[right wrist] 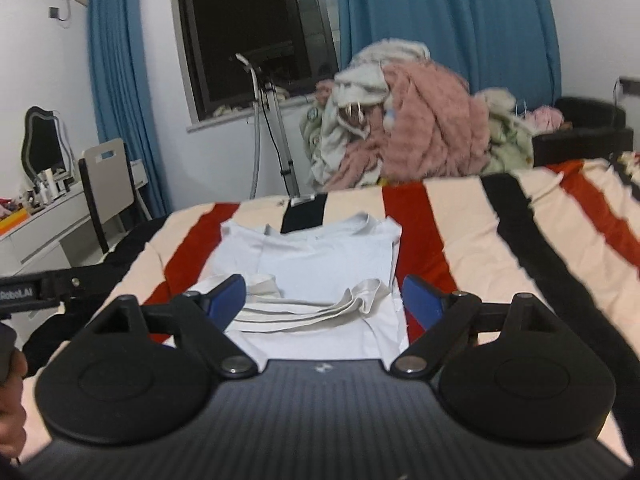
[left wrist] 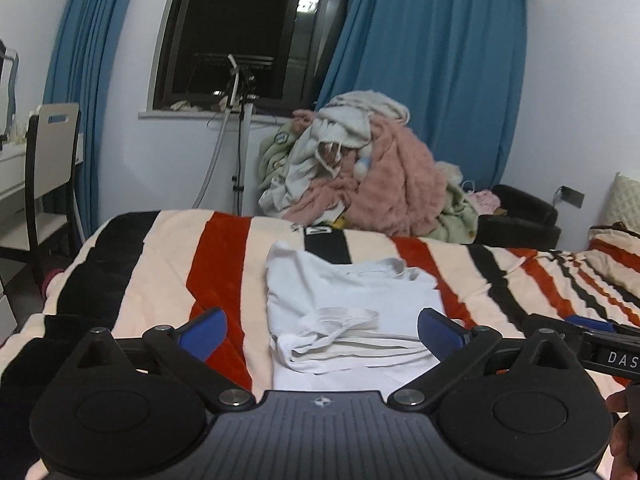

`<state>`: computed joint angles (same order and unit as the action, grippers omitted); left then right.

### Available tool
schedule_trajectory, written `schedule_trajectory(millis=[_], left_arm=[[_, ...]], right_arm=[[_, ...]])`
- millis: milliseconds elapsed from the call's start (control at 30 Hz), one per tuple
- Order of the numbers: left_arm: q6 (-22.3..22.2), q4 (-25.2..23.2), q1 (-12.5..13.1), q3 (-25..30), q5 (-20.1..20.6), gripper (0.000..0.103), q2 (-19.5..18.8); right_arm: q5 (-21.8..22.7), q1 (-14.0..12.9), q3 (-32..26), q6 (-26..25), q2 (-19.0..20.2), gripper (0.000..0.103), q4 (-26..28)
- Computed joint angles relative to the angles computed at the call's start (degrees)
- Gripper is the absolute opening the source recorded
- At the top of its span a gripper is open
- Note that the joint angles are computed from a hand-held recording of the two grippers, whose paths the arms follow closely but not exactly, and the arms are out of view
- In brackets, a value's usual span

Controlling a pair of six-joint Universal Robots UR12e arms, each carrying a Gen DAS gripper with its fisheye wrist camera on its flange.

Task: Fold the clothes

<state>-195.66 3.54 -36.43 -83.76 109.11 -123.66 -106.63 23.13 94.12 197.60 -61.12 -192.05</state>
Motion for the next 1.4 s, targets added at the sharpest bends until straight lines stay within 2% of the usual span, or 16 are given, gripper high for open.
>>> schedule_trajectory(millis=[100, 333, 767, 900, 967, 1033, 1167, 1200, 1267, 1300, 1400], left_arm=[[1.29, 1.67, -0.92, -1.7, 0.89, 0.102, 1.07], [-0.06, 2.91, -1.79, -5.16, -0.25, 0.102, 2.95], [-1.56, 0.76, -1.62, -5.59, -0.71, 0.102, 3.13], [-8.15, -3.06, -0.69, -5.95, -6.1, 0.102, 3.8], [-12.82, -5.98, 0.25, -6.27, -11.6, 0.102, 4.19], [-17.16, -9.19, 0.98, -6.39, -15.41, 0.102, 4.32], [-27.58, -12.77, 3.26, -7.47, -25.28, 0.102, 4.1], [-30.33, -13.22, 3.95, -7.76, -28.14, 0.102, 3.93], [-38.29, -11.83, 6.02, -8.72, -36.9, 0.099, 3.07], [-41.84, -10.48, 6.65, -9.26, -38.95, 0.099, 2.64], [-46.8, -8.07, 7.36, -10.14, -39.34, 0.099, 1.93]], right_arm=[[-1.7, 1.0, 1.86, -0.43, -1.1, 0.087, -2.61], [-4.94, 3.11, 5.34, -0.33, -2.85, 0.087, -5.68], [-4.94, 3.09, 5.47, 0.39, -2.88, 0.087, -4.67], [-5.2, 3.12, 5.42, 0.57, -2.9, 0.087, -4.1], [-5.71, 3.15, 5.31, 0.74, -2.89, 0.087, -3.42], [-6.44, 3.21, 5.16, 1.02, -2.9, 0.087, -2.47], [-7.9, 3.26, 4.9, 2.27, -3.02, 0.087, 0.06], [-8.14, 3.25, 4.86, 2.65, -3.05, 0.087, 0.57], [-8.33, 3.22, 4.86, 3.21, -3.12, 0.087, 1.32], [-8.36, 3.19, 4.84, 3.46, -3.15, 0.087, 1.71], [-7.84, 3.07, 4.8, 4.27, -3.23, 0.087, 2.54]])
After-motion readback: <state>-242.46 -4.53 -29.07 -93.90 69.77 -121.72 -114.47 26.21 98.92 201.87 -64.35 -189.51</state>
